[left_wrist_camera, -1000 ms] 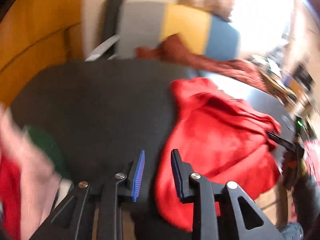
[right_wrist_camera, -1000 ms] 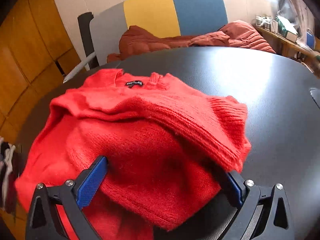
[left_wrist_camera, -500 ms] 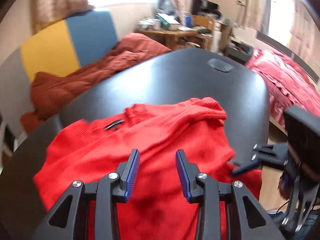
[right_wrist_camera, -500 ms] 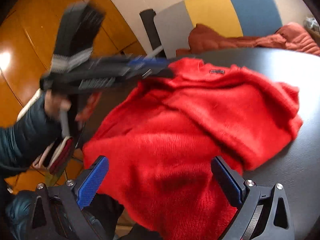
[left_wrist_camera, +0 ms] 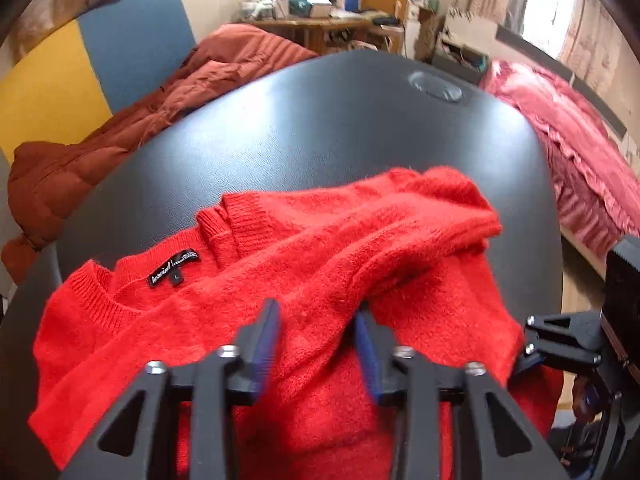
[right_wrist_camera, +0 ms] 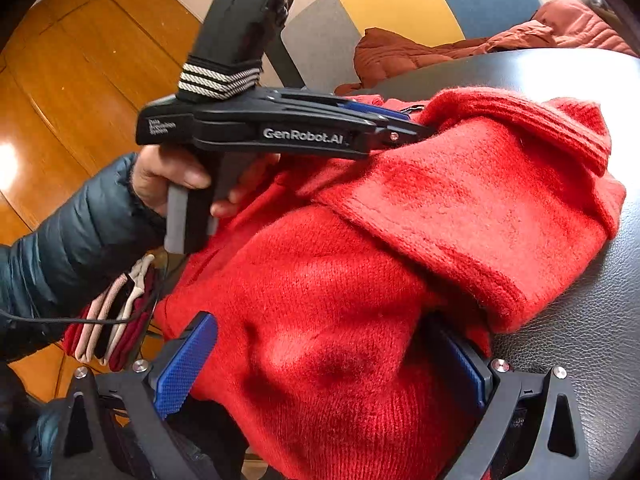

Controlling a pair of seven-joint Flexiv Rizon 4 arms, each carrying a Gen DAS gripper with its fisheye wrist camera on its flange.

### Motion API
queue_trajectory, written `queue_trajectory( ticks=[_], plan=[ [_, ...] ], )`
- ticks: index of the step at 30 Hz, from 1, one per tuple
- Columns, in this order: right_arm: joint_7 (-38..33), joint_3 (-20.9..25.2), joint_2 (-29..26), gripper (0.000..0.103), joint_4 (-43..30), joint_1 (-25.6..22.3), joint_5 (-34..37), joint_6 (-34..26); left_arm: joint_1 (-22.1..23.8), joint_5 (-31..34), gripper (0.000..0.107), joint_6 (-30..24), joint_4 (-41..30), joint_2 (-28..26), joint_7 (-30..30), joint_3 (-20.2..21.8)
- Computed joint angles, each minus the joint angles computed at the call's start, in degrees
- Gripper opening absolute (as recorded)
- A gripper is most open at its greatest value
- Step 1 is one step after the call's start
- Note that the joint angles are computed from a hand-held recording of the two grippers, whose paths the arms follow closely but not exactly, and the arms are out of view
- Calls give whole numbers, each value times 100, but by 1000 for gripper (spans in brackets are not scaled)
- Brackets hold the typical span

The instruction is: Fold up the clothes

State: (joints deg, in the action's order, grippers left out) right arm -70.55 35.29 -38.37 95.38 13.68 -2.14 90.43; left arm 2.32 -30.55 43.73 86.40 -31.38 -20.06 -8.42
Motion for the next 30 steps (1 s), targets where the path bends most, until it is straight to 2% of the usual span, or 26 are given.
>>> queue_trajectory(
  ticks=[2, 5, 8, 13, 15, 18, 20, 23, 26, 27, 30],
  plan=[
    [20, -56, 70, 103, 65, 29, 7, -4, 117, -401, 13, 227, 171, 55, -23, -105],
    [314, -534, 187, 103, 36, 537, -41, -51, 320, -1103, 9, 515, 413, 191, -90, -217],
    [438, -739, 324, 103, 141, 697, -74, -97, 587, -1916, 9, 760, 638, 396, -152, -245],
    [774, -1264, 615, 103, 375, 1123, -193, -205, 944, -2971, 9, 1380, 853, 630, -435, 6],
    [944, -1480, 715, 103, 440, 1305, -268, -263, 1078, -3158, 9, 1538, 804, 625, -684, 141],
    [1232, -1815, 843, 103, 543, 1591, -414, -328, 1223, -3088, 8, 2060, 835, 591, -1183, 417],
    [1447, -2019, 863, 103, 483, 1769, -554, -457, 1295, -2783, 8, 2444, 794, 509, -1836, 638],
    [1730, -2253, 951, 103, 554, 1958, -746, -586, 1201, -1950, 9, 2956, 678, 328, -3342, 1255],
    [1771, -2301, 798, 103, 289, 1938, -967, -938, 964, -948, 19, 2860, 561, 217, -4783, 2048],
    [1775, -2349, 723, 103, 167, 1961, -1058, -1073, 978, -834, 24, 2903, 623, 256, -4930, 2066],
    [1806, -2413, 722, 103, 42, 2025, -1257, -1428, 1024, -664, 30, 3580, 1059, 479, -5087, 1884]
  ],
)
